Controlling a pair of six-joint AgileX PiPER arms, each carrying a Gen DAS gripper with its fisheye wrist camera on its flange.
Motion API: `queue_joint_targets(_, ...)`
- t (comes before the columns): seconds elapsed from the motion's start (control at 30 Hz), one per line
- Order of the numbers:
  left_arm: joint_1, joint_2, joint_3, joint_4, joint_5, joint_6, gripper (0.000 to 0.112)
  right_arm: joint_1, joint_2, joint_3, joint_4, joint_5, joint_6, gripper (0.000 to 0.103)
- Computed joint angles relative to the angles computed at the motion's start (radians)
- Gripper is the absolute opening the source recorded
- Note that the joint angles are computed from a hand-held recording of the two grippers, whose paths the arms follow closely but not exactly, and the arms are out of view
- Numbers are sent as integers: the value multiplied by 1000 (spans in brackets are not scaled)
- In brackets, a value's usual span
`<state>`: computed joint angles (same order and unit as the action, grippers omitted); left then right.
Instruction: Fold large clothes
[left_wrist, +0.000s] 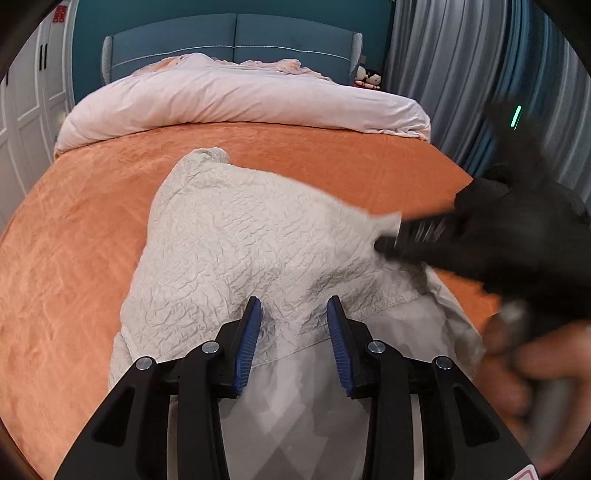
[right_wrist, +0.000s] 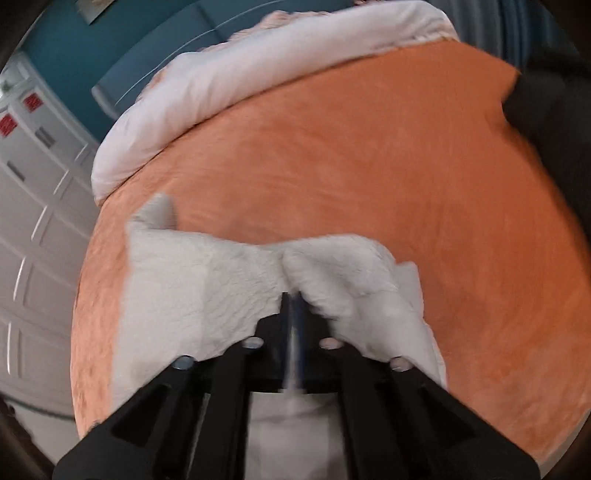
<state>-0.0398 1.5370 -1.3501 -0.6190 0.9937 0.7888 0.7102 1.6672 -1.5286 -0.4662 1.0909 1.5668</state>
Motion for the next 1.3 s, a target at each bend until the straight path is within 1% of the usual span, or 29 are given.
queue_joint_targets(0.03,9,4,4,-17,3,21,33,-7,-20,84,-16,-83,46,0)
queue_joint_targets(0.07,15,9,13,-38,2,42,34,-6,-30,127,-40,-125,69,0)
queue_joint_targets(0.1,15,9,21,-47,-5,49,34,-4,-28,153,-64,-149,81,0)
queue_joint_targets(0.17,9,5,49,-65,-36,69,34,-11,-6,162,-72,-169,59,0)
queue_joint_targets(0.27,1,-4,112,-102,-108,131,35,-31,14,179,-66,-217,35,0)
queue_joint_targets(0.43,-2,-3,184,-169,-184,230,35,-44,38,244,-131,-318,82,0)
queue_joint_targets(0.6,-20,5,228,-213,-245,286,35,-61,54,287,-179,-394,132,0)
queue_joint_targets(0.73,-24,13,251,-237,-278,324,35,-64,67,303,-215,-421,168,0)
queue_joint_targets(0.8,-36,11,257,-222,-299,319,35,-66,72,300,-215,-421,165,0)
queue_joint_targets(0.87,-43,13,250,-201,-305,301,35,-67,75,279,-193,-402,134,0)
queue_joint_targets(0.93,-51,9,233,-165,-294,263,35,-74,65,261,-153,-388,79,0)
queue_joint_targets(1.0,-46,0,184,-93,-231,211,36,-73,9,229,-68,-324,-7,0)
queue_joint_targets(1.03,-32,-6,151,-64,-179,194,37,-58,-34,225,-45,-294,-26,3)
queue_joint_targets(1.07,-3,-19,117,-49,-113,181,40,-24,-82,217,-50,-240,-31,8)
queue_joint_targets(1.1,28,-35,99,-48,-70,174,42,39,-130,201,-79,-153,-23,21)
queue_joint_targets(1.13,59,-53,86,-47,-32,170,43,94,-160,193,-105,-94,-8,30)
queue_joint_targets(1.17,107,-69,66,-57,28,178,44,181,-203,190,-132,-16,19,33)
queue_joint_targets(1.2,140,-78,54,-59,67,175,45,259,-245,204,-142,26,51,36)
queue_joint_targets(1.23,172,-88,45,-60,101,168,45,306,-270,221,-143,35,78,39)
queue_joint_targets(1.27,212,-96,39,-66,140,163,46,383,-292,246,-148,53,143,42)
queue_joint_targets(1.3,241,-102,39,-67,167,158,46,428,-293,257,-153,65,188,50)
